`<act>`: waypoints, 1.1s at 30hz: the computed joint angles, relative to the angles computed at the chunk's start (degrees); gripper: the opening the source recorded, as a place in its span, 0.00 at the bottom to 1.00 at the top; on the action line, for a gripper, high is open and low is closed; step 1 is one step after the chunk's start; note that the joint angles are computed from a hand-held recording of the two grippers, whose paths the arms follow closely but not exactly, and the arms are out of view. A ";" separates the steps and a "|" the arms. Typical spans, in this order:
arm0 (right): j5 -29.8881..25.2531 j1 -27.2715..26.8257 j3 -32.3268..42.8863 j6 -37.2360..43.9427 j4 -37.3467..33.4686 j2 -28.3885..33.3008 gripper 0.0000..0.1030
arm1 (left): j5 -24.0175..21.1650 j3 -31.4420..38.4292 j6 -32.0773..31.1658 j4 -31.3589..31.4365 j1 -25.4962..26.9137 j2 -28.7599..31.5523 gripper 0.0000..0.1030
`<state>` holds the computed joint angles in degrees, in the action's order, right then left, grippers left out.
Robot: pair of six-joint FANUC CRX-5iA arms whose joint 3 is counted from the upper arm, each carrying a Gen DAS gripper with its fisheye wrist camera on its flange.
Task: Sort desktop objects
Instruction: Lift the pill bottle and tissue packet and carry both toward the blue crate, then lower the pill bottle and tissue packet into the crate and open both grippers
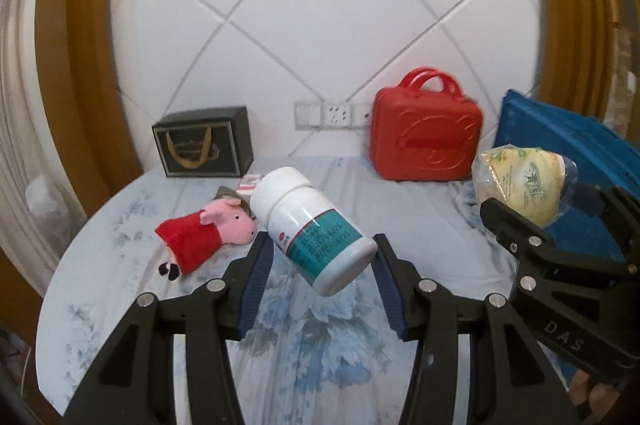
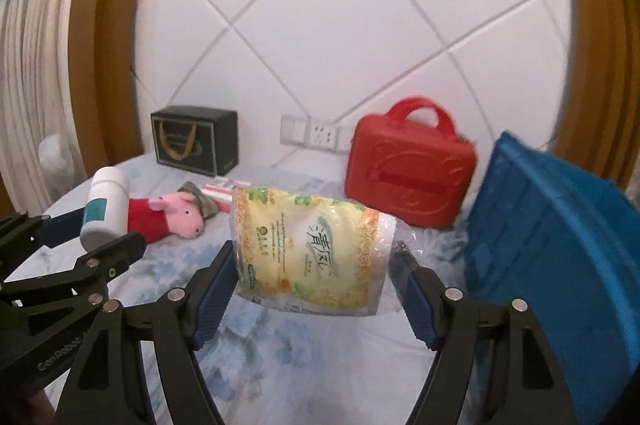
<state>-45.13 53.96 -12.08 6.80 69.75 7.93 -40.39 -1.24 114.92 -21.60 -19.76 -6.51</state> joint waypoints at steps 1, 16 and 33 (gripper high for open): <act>-1.53 0.95 -0.59 -0.84 0.65 -0.78 0.73 | 0.43 -1.13 -1.00 0.57 -0.22 -1.59 0.48; -30.30 16.96 -6.85 -6.69 -0.29 -13.23 0.73 | 2.54 -5.79 -4.62 4.21 -9.28 -10.87 0.48; -38.60 6.82 -28.44 12.60 2.92 -55.66 0.73 | -7.30 36.69 26.90 -28.86 -48.21 21.77 0.48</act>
